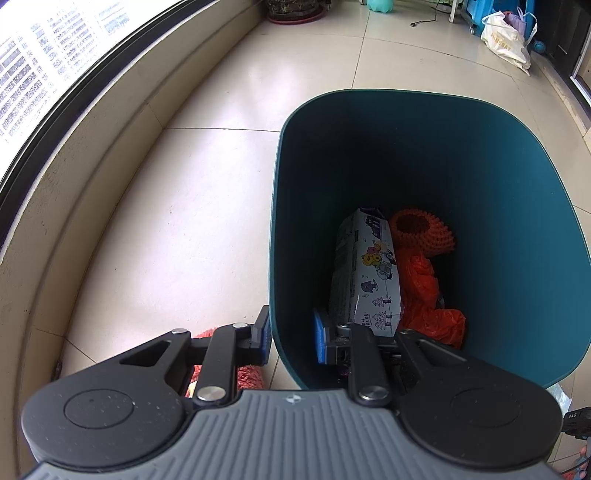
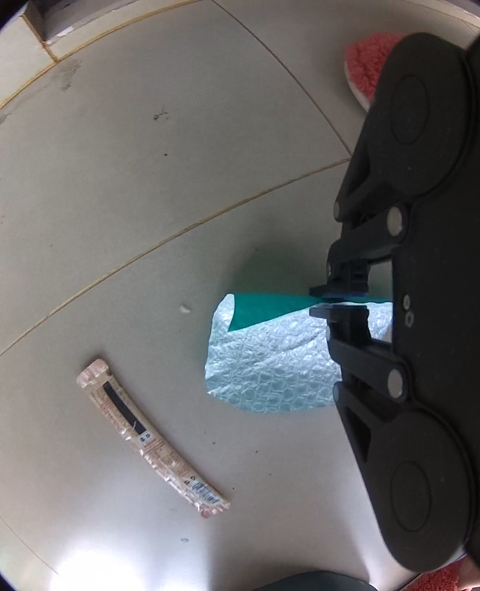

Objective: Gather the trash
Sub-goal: 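Move the right gripper to the floor and grasp the silver bubble-wrap pouch, then carry the bubble-wrap pouch over the teal bin and open the right gripper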

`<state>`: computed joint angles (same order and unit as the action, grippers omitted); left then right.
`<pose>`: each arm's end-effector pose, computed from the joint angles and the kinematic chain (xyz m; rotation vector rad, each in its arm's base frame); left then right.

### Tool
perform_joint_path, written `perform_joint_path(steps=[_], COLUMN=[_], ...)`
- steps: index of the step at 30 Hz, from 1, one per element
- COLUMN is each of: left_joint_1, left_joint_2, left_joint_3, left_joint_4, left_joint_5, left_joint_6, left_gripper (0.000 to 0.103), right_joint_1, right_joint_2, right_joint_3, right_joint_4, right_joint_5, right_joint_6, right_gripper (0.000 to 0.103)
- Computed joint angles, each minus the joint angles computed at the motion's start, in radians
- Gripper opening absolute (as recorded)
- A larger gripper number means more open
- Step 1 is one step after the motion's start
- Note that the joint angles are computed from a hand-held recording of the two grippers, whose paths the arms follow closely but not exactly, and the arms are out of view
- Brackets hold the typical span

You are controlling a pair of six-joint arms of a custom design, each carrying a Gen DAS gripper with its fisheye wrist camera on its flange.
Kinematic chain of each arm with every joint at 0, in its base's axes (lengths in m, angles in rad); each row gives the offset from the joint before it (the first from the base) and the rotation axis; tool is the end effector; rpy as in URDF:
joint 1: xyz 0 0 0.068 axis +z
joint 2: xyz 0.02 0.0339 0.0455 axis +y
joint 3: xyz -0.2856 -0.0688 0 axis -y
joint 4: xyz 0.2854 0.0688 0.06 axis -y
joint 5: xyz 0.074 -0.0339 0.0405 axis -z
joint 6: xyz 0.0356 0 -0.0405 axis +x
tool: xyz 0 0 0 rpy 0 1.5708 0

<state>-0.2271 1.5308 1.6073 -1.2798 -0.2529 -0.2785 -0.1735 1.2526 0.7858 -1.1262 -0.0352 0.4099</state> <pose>0.3211 -0.0651 0.3793 -0.1340 2.7143 0.2081 0.2071 -0.0350 0.2004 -0.8964 -2.9832 -0.0504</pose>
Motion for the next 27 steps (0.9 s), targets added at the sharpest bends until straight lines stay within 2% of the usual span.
perform_joint_path(steps=[7, 12, 16, 24, 27], left_joint_1=[0.004, 0.006, 0.007, 0.009, 0.015], left_joint_2=[-0.001, -0.004, -0.005, -0.004, -0.005], left_joint_3=[0.009, 0.011, 0.012, 0.021, 0.022], left_joint_4=[-0.006, -0.007, -0.008, -0.013, -0.012], left_joint_5=[0.007, 0.01, 0.012, 0.019, 0.03], left_joint_6=[0.001, 0.003, 0.003, 0.0, 0.0], left_gripper=[0.022, 0.022, 0.022, 0.022, 0.022], right_joint_1=[0.118, 0.143, 0.235, 0.419, 0.514], right_joint_2=[-0.041, -0.022, 0.039, 0.293, 0.391], right_joint_3=[0.202, 0.417, 0.669, 1.236, 1.416], right_joint_4=[-0.07, -0.112, -0.166, -0.312, -0.354], right_joint_5=[-0.007, -0.102, -0.163, -0.169, -0.104], right_joint_6=[0.007, -0.014, -0.026, -0.114, -0.153], right_gripper=[0.001, 0.001, 0.001, 0.001, 0.001])
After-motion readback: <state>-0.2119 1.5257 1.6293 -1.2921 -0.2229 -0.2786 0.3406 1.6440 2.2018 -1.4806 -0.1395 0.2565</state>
